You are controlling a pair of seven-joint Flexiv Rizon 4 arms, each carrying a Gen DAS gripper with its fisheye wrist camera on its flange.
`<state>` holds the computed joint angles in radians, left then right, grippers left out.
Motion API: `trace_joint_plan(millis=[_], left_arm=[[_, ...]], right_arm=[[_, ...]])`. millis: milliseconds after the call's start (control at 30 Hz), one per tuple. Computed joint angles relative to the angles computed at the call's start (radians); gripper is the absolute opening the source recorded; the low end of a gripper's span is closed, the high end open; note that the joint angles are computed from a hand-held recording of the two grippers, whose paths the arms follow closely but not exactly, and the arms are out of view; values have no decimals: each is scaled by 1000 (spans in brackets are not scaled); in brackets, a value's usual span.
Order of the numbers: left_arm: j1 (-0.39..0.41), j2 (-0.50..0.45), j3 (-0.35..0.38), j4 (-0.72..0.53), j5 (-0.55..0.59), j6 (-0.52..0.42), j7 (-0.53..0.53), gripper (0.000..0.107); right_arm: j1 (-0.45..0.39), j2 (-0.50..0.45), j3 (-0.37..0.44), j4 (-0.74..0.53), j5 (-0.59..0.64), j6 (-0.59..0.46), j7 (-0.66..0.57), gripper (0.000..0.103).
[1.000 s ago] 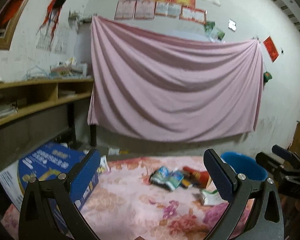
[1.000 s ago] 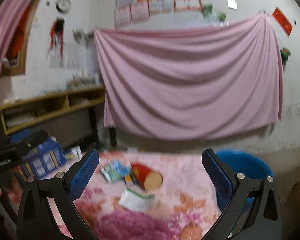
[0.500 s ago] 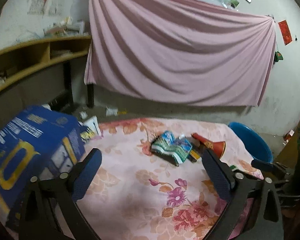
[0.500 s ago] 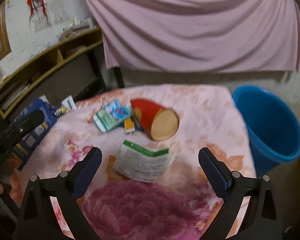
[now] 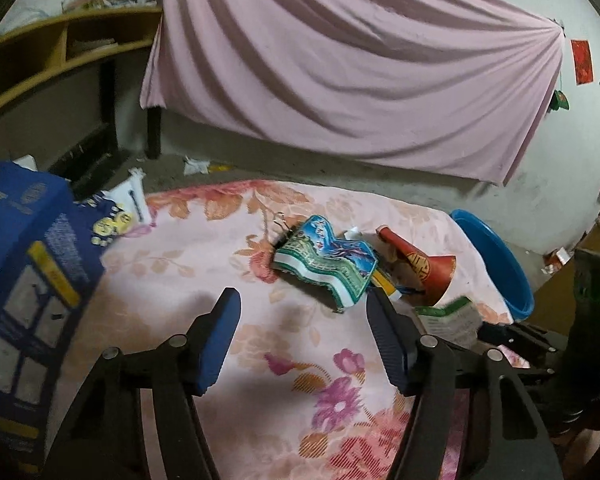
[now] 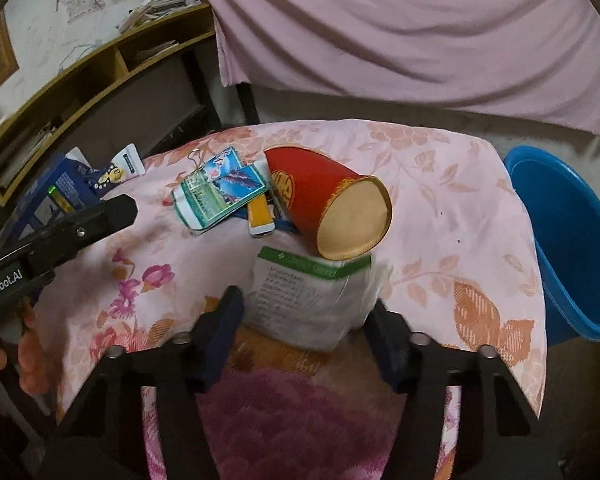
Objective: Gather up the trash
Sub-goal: 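Move both tools back over the bed toward the remaining trash, then grasp the blue-green wrapper with left tool while right grasps green-white box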
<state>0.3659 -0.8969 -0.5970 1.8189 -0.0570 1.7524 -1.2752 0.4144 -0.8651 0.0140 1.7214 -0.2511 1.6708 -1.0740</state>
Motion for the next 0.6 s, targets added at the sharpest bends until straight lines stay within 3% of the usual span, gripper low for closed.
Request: trace_joint_plan(millis=[133,500,600], left_arm=[[-8,-13,-7,-36,-32,-48,-3,59],[-52,-56,-7,-129,-197,-138,-39,58],[-67,-56,11,-151,-235,-176,-54,32]], right_arm=[[-46,-4,43,-7,-2,0,-14,39],[-93,6,67,13,13,17,-27,36],[-106,7,75,18,17,22,-26,36]])
